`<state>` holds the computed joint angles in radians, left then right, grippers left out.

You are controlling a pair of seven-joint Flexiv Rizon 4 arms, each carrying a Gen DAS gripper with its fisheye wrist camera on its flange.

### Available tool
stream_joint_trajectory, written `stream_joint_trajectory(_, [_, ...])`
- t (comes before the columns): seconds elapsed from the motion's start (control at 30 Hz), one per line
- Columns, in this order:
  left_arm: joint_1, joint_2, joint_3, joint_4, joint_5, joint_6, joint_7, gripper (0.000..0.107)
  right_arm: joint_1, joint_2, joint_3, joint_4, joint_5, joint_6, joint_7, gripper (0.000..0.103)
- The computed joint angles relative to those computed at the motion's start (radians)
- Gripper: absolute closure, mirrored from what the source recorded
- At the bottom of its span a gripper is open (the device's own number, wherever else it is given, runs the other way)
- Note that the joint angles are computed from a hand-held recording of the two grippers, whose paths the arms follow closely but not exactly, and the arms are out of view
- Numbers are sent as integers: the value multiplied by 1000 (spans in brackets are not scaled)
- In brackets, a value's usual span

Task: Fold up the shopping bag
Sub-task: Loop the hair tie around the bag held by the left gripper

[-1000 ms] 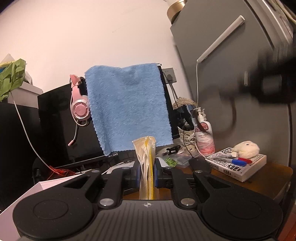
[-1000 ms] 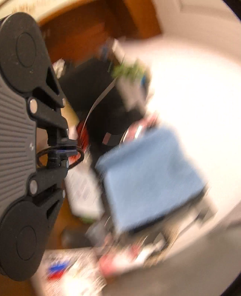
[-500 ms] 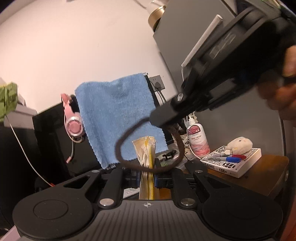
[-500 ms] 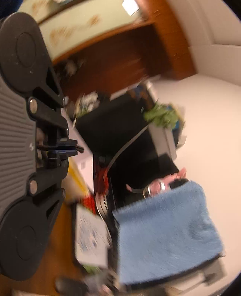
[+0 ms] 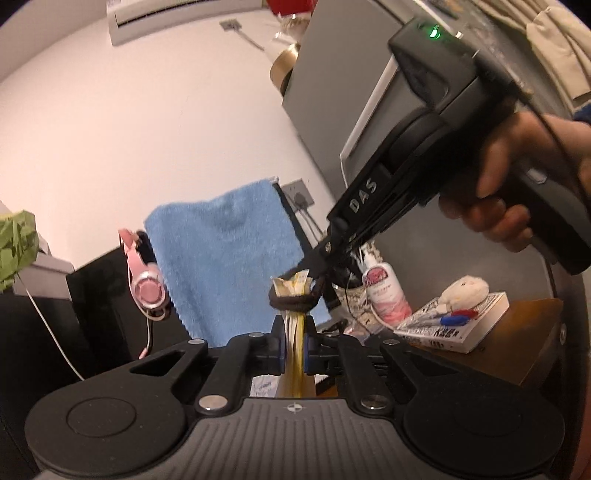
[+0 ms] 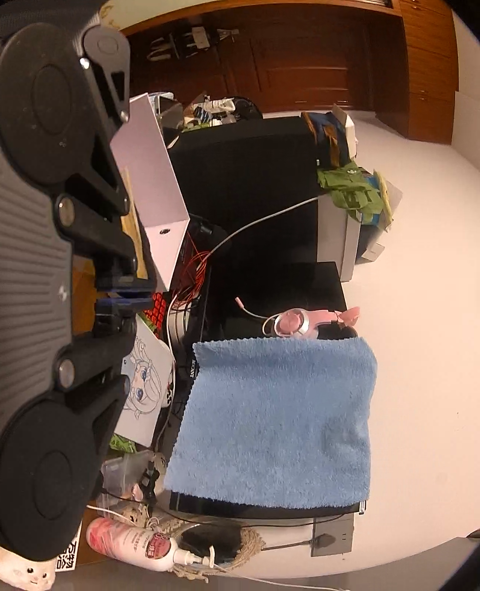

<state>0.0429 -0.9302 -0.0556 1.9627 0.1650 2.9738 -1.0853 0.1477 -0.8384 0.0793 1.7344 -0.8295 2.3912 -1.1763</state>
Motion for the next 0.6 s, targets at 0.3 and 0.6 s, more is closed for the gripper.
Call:
stream_joint_trajectory(0.3, [21, -8, -8, -12, 59, 13, -15, 99, -148, -162, 7, -323, -545, 74, 654, 101])
stream_joint_trajectory(0.6, [289, 77, -153, -83, 442, -229, -665, 97, -162, -552, -55, -887, -533, 422, 1392, 70])
